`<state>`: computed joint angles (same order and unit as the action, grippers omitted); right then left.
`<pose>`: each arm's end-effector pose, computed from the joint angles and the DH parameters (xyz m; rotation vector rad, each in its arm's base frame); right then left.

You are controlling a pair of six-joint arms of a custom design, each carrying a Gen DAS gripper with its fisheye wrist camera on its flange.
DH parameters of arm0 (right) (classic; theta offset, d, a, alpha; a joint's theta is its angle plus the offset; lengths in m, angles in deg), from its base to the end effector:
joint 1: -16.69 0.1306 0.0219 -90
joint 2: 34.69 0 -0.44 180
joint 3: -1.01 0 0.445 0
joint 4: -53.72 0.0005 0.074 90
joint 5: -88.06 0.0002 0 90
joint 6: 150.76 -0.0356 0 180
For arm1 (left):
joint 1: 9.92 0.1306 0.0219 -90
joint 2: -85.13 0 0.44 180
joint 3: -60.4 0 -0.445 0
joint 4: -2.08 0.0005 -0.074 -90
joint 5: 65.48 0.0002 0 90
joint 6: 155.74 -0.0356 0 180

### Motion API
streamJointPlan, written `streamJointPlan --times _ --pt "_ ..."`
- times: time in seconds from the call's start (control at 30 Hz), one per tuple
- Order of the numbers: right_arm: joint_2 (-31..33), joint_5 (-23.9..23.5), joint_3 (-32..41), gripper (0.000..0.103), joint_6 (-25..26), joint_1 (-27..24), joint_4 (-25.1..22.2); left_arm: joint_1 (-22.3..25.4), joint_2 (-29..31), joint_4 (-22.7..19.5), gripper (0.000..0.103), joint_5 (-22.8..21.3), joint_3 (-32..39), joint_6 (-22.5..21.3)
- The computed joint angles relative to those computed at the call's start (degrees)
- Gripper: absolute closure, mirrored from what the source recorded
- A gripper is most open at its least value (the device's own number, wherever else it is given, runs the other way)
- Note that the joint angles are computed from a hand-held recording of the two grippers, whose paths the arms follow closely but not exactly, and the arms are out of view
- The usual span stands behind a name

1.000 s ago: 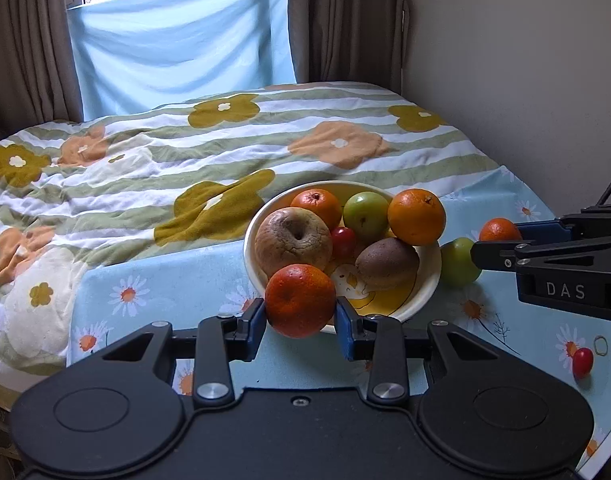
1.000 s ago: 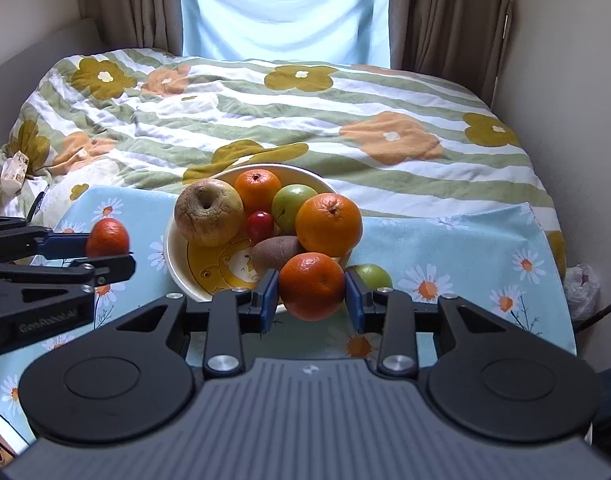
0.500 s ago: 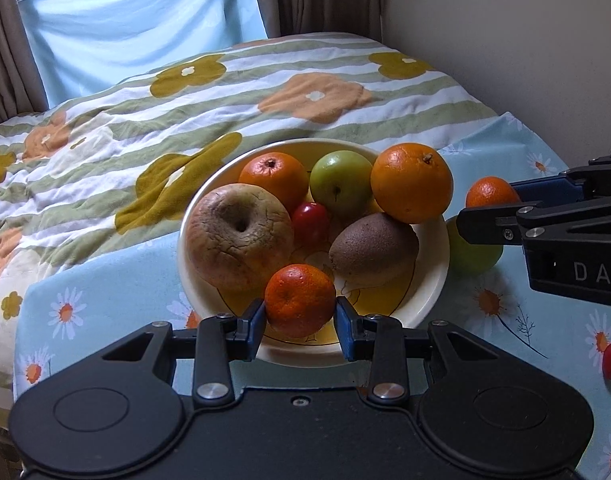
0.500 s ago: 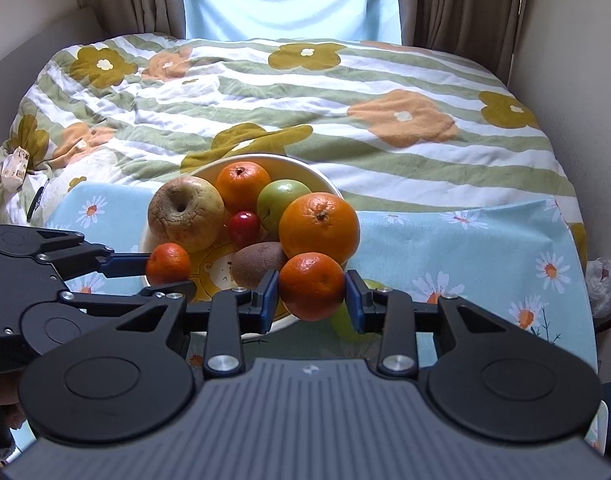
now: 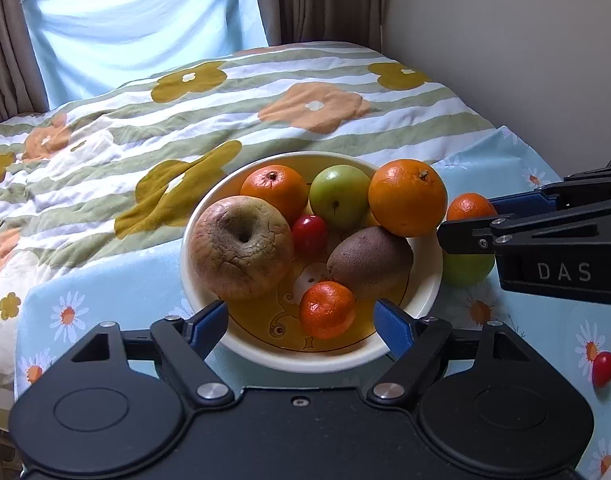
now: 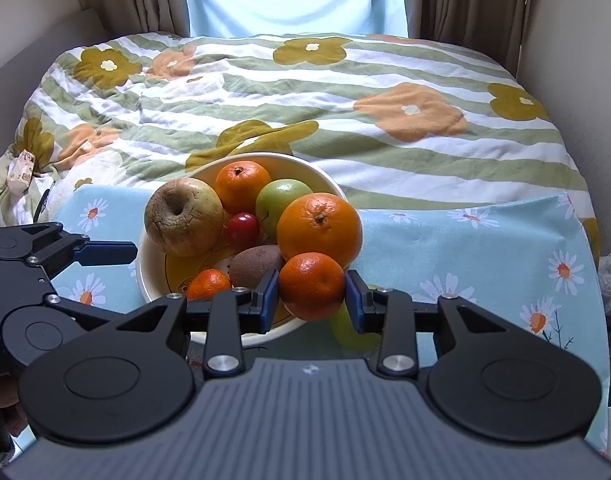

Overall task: Organize fruits
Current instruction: 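Carry both tangerines into the white bowl with both tools and release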

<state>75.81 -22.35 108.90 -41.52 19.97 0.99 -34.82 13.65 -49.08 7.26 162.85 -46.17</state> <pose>0.6796 0.0509 0.4340 -0.6201 2.4020 0.3343 0.6051 -0.2698 0.4098 0.0048 2.5046 0.0731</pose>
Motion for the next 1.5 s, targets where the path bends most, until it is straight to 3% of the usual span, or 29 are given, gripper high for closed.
streamJointPlan --times 0.27,0.87,1.1,1.13,1.17,1.23,1.27,1.5 --pt "-0.12 -0.81 0.39 0.053 1.53 1.19 -0.56 -0.16 -3.8 -0.19 0.015 -3.05 -4.01 1.35" --pt "2.06 -3.54 0.97 0.053 7.87 6.76 -2.87 0.36 -10.32 -1.26 0.014 -8.6 -11.27 8.81" --pt "2.38 -4.09 0.14 0.051 8.16 7.36 -1.93 0.11 -11.69 -0.79 0.014 -10.65 -13.23 10.66" --pt "2.28 -4.71 0.03 0.044 8.38 7.28 -1.87 0.06 -11.91 -0.67 0.014 -11.0 -13.55 10.98" --pt "2.17 -5.23 -0.04 0.029 8.58 7.18 -1.85 -0.06 -12.08 -0.78 0.014 -11.54 -13.8 11.47" --pt "1.07 -5.09 -1.43 0.009 7.62 7.0 0.7 -0.2 -12.38 -1.29 0.014 -12.17 -14.2 12.56" --pt "0.53 -5.52 -2.03 0.003 7.32 6.78 1.79 -0.3 -12.67 -1.35 0.014 -12.51 -14.53 13.12" --pt "-0.98 -5.71 -2.68 0.002 6.34 6.0 1.89 -0.83 -14.69 -1.79 0.014 -13.28 -15.93 14.64"
